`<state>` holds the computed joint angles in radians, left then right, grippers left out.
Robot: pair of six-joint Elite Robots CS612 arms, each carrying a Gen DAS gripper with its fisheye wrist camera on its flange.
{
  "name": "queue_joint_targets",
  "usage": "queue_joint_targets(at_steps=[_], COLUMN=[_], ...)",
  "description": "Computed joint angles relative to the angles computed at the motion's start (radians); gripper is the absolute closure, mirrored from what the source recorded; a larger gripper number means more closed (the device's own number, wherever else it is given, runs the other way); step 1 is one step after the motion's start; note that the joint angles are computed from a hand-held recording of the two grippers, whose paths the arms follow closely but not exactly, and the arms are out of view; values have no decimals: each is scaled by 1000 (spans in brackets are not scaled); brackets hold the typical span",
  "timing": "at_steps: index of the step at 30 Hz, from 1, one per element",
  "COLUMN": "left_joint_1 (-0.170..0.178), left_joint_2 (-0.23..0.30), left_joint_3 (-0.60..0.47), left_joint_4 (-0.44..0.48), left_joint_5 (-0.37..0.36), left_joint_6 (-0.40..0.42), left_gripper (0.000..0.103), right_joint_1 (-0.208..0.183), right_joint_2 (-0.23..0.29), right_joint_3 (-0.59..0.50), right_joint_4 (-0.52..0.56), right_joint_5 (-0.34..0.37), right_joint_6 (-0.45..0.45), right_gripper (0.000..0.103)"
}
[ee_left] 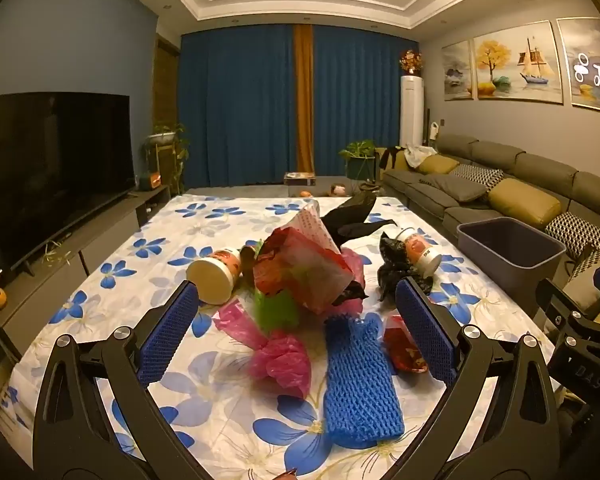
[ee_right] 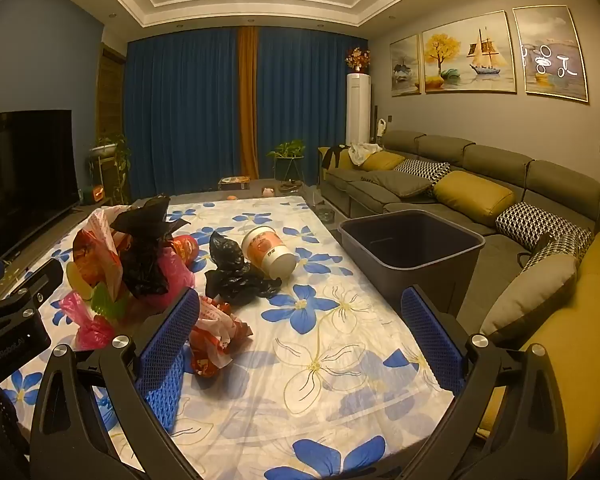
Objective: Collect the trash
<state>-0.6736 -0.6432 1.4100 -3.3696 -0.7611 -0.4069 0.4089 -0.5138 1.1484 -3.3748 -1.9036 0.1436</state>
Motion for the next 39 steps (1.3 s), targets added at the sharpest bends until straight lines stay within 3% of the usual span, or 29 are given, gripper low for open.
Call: queue_joint_targets(at_steps=[39], left_joint_1=[-2], left_joint_2=[7], left_joint_3=[-4], left_joint_4=[-20], left_joint_5=[-2], left_joint_6=[7], left_gripper=[6], right_joint_1=[-2], right_joint_2=[-1], right_joint_3=[3], right_joint_4=[-1], right_joint_5=[4], right_joint_6=[0], right_gripper=[5])
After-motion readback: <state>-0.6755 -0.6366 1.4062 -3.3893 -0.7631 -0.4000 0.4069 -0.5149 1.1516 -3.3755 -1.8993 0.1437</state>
